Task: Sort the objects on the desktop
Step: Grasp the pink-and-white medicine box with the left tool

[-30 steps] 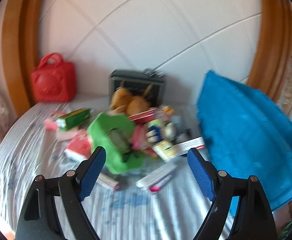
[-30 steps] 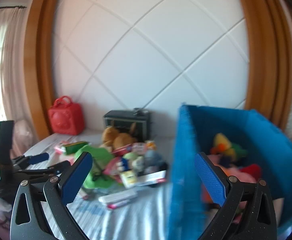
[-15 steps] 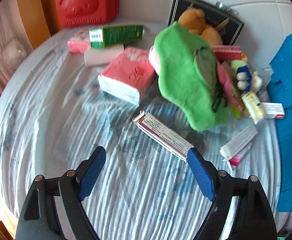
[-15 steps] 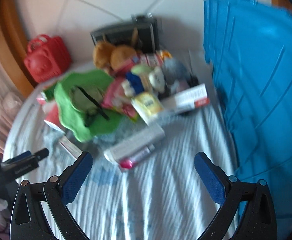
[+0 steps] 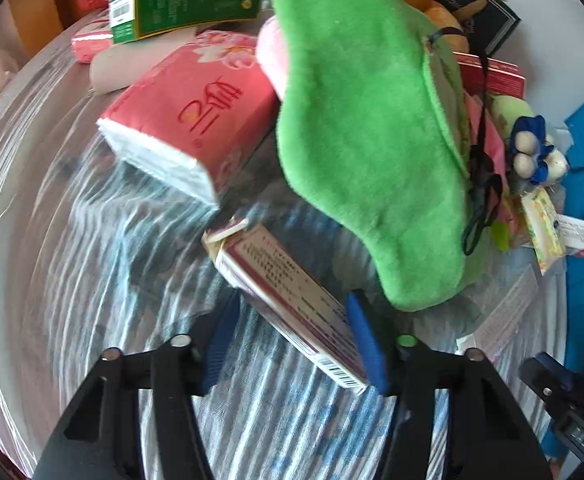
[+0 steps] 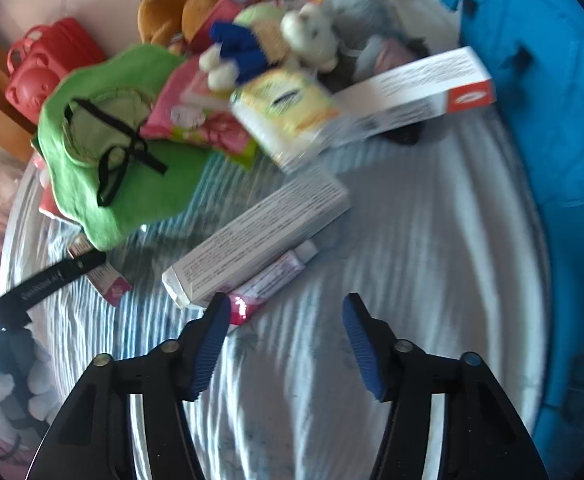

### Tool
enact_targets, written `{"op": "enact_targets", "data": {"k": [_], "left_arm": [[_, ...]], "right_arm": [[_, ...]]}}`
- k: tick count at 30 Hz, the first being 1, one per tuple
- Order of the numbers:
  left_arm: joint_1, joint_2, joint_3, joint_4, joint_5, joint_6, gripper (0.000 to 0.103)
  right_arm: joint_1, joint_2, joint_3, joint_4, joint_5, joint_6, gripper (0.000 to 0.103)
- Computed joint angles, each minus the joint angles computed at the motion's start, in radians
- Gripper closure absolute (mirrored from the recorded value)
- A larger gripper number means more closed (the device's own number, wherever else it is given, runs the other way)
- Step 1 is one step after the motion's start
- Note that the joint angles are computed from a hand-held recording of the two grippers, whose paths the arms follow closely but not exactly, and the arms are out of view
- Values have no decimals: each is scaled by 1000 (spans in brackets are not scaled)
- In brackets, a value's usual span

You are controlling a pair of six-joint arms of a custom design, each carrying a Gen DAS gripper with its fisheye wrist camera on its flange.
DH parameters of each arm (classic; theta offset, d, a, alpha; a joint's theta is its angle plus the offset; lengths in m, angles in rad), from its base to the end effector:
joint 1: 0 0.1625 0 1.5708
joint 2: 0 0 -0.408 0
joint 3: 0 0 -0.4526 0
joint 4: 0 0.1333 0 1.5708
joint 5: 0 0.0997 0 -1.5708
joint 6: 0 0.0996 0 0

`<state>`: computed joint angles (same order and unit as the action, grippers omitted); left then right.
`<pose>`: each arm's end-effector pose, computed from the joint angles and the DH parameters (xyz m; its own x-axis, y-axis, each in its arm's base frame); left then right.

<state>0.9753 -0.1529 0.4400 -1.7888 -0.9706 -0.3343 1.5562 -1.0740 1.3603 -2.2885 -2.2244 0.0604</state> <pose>-0.3653 -0.8772 0.0076 -0.8083 0.1968 -0.5549 0.3116 0.9426 -0.1197 0.0618 -0.7532 0.3632 -0.7879 0.3202 0.5261 0.0609 0.8906 -0.4507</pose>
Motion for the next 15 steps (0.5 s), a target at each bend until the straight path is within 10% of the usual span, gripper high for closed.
{"op": "enact_targets", "data": {"k": [15], "left_arm": [[-13,-68,130,-12,6,117,60]], "right_arm": [[-13,25,21,-67,56,-67,55]]}}
